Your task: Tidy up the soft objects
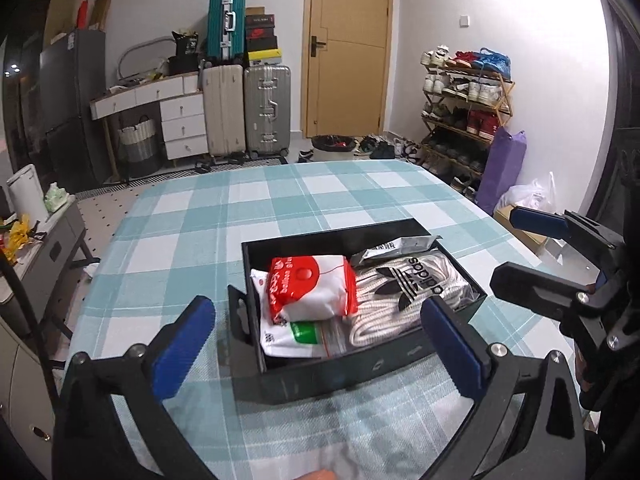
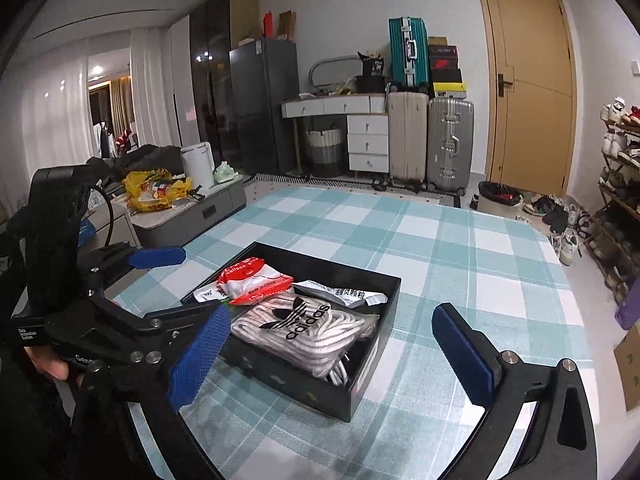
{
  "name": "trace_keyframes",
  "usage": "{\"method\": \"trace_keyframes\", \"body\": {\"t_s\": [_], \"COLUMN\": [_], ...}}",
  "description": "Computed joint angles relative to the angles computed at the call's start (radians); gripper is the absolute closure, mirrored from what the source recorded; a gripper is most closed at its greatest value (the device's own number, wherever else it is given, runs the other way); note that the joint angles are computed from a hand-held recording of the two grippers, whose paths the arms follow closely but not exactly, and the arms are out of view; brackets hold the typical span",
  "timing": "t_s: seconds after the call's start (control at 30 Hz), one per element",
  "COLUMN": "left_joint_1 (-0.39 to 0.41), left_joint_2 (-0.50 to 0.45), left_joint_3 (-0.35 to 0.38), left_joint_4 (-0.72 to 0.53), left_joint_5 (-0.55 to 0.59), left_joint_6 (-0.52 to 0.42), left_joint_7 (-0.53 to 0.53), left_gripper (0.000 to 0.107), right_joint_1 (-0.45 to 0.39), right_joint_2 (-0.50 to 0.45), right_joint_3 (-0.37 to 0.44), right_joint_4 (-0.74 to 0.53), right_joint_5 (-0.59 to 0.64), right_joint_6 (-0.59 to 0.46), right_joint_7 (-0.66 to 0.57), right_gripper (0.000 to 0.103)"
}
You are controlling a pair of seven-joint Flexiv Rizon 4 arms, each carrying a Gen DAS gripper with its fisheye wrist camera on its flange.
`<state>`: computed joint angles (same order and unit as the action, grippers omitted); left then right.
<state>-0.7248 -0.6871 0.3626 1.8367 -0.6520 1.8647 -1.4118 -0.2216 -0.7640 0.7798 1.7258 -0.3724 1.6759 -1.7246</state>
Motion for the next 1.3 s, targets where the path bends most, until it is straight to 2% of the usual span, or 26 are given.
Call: {"method": "trace_keyframes", "body": {"t_s": [0.1, 0.17, 0.37, 0.67, 0.83, 1.13, 1.3], "left_joint_1": [-0.020, -0.070, -0.114, -0.046, -0.033, 0.062, 0.093], "left_joint_2": [-0.003, -0.018, -0.047, -0.060, -0.079, -0.070, -0.066], "left_joint_3": [0.010, 0.050, 0.057, -0.056, -0.098, -0.222, -0.277], "left_joint_4": [0.016, 0.023, 0.034, 0.050, 0.035, 0.045, 0.045], "left_joint_5": [-0.017, -0.067, -0.179, -0.258, -0.320, -0.302, -0.330], "left_joint_6": [0.030, 0.048, 0.116, 0.254, 0.307, 0.384, 0.417], "left_joint_7": [-0.002, 0.009, 0.075, 0.118, 0.179, 0.207, 0.251], "left_gripper": [0.004, 0.004, 0.004, 0.004, 0.004, 0.004, 0.004], "right_joint_1": [-0.020, -0.003, 0.009, 0.051, 0.085, 0.145, 0.168], "right_joint_2": [-0.008, 0.002, 0.004, 0.015, 0.022, 0.027, 0.030], "right_joint_3": [0.019, -0.013, -0.055, -0.145, -0.205, -0.312, -0.366], "right_joint_4": [0.021, 0.039, 0.073, 0.114, 0.127, 0.133, 0.139], "right_joint_5": [-0.007, -0.014, -0.070, -0.157, -0.194, -0.252, -0.296], "right_joint_6": [0.043, 0.090, 0.176, 0.255, 0.301, 0.363, 0.396], "right_joint_7": [0.004, 0.026, 0.083, 0.168, 0.216, 0.315, 0.373], "right_gripper": [0.001, 0.001, 0.001, 0.001, 0.001, 0.001, 0.001]}}
